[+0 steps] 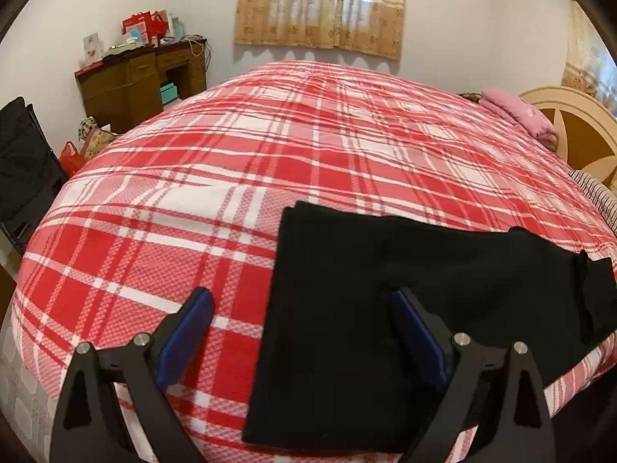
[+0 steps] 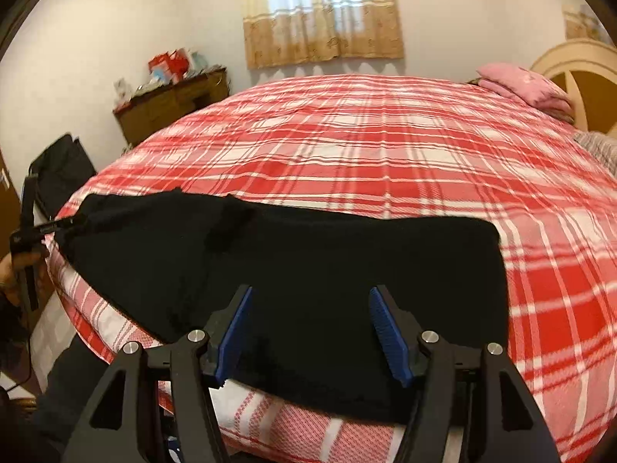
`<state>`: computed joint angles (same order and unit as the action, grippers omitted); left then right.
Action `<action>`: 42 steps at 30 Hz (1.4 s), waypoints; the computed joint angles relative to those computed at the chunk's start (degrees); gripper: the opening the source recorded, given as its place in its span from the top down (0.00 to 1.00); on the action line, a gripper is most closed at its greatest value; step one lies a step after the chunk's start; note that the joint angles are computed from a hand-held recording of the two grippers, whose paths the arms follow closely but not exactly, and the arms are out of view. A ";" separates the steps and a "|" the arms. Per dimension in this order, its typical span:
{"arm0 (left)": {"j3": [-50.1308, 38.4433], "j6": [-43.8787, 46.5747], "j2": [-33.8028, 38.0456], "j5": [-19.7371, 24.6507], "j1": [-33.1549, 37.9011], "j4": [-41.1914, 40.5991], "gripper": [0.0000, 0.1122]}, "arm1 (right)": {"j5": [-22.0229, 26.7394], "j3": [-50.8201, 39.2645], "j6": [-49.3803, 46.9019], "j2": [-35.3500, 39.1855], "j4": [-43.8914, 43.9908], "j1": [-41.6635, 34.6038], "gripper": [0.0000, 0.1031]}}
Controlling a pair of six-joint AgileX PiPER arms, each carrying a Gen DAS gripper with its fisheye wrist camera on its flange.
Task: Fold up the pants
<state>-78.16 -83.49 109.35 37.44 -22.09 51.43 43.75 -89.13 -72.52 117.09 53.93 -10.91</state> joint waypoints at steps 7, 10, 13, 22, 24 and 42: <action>5.38 -0.75 -4.98 -6.93 1.40 -3.55 0.56 | 0.03 1.26 -1.95 -0.42 1.78 -0.38 0.38; 3.40 0.91 -3.33 -3.08 -0.41 -3.08 0.52 | 0.00 1.73 -2.15 -0.56 1.66 -0.12 0.38; 5.28 -4.01 -3.83 -6.40 0.84 -0.54 0.50 | -0.51 2.51 -2.45 -0.92 1.53 0.20 0.38; 6.19 -0.98 -3.99 -12.46 3.10 -3.38 0.33 | -0.56 2.42 -2.06 -0.37 1.25 0.27 0.38; 6.21 3.11 -4.21 -15.08 4.01 -7.33 0.20 | -0.85 2.80 -2.38 -0.58 1.23 0.45 0.38; 8.31 -11.55 -8.40 -9.83 -0.74 6.54 0.86 | -1.43 4.88 -5.20 -2.02 4.26 0.11 0.38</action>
<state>-69.84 -95.04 100.95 27.61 -22.83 57.97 42.33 -84.25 -77.73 115.07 58.19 -10.80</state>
